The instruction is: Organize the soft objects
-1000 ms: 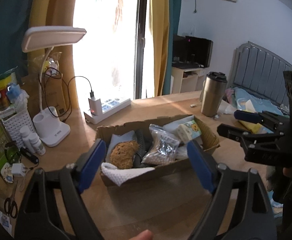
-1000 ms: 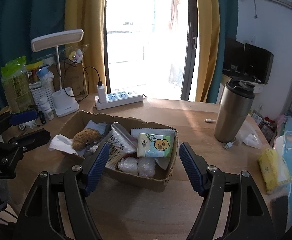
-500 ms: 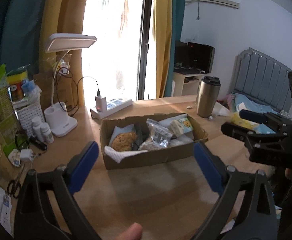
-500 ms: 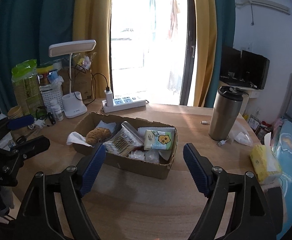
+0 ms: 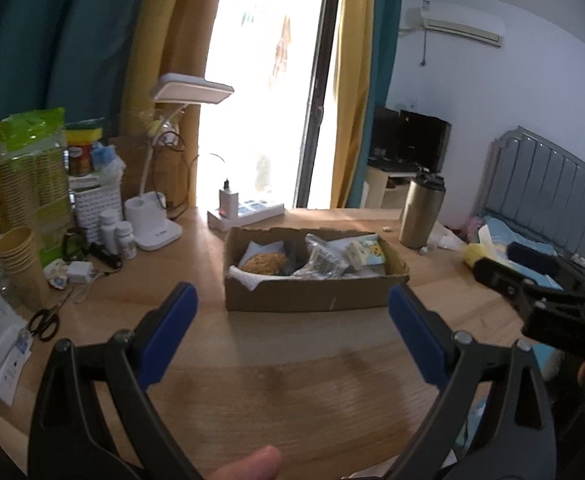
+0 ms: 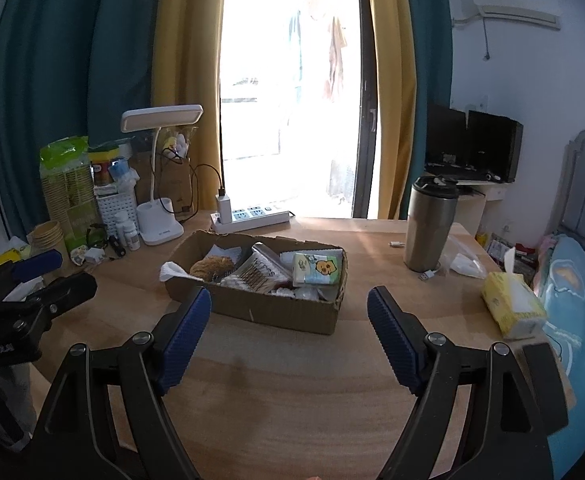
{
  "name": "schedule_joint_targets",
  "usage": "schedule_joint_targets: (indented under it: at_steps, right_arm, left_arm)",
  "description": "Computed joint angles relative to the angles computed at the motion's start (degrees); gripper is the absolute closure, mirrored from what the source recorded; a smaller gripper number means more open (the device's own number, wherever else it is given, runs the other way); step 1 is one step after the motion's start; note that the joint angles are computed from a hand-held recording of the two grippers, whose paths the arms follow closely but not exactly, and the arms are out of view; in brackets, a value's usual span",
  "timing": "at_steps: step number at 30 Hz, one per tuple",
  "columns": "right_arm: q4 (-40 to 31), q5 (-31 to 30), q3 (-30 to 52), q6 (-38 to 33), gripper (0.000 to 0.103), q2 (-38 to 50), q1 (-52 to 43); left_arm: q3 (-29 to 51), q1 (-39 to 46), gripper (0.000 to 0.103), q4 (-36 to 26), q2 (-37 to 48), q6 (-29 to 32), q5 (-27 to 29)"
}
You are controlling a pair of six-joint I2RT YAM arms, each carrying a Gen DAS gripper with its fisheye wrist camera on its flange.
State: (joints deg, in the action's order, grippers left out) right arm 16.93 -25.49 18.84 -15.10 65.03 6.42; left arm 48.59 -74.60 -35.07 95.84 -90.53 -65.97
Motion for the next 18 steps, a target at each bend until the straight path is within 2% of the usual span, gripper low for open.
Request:
schedule_joint_targets:
  at_steps: [4, 7, 11, 18]
  right_arm:
    - [-2.99, -1.31, -3.22, 0.05, 0.020, -7.18, -2.12]
    - [-4.28, -2.74, -5.20, 1.37, 0.020, -11.74, -3.39]
    - [-5.97, -2.94, -6.42, 2.18, 0.019, -16.59, -3.55]
    - [-7.33, -2.07, -6.29, 0.63, 0.019, -17.50, -3.15]
  left_arm:
    - [1.99, -3.24, 0.005, -5.50, 1.08, -4.44, -3.49]
    - [5.61, -5.48, 0.005, -13.98, 3.53, -10.19, -6.09]
    - [7.51, -6.76, 0.005, -19.26, 4.33, -14.05, -7.45]
    - [7.81, -7.52, 0.005, -21.49, 4.41, -16.49, -7.86]
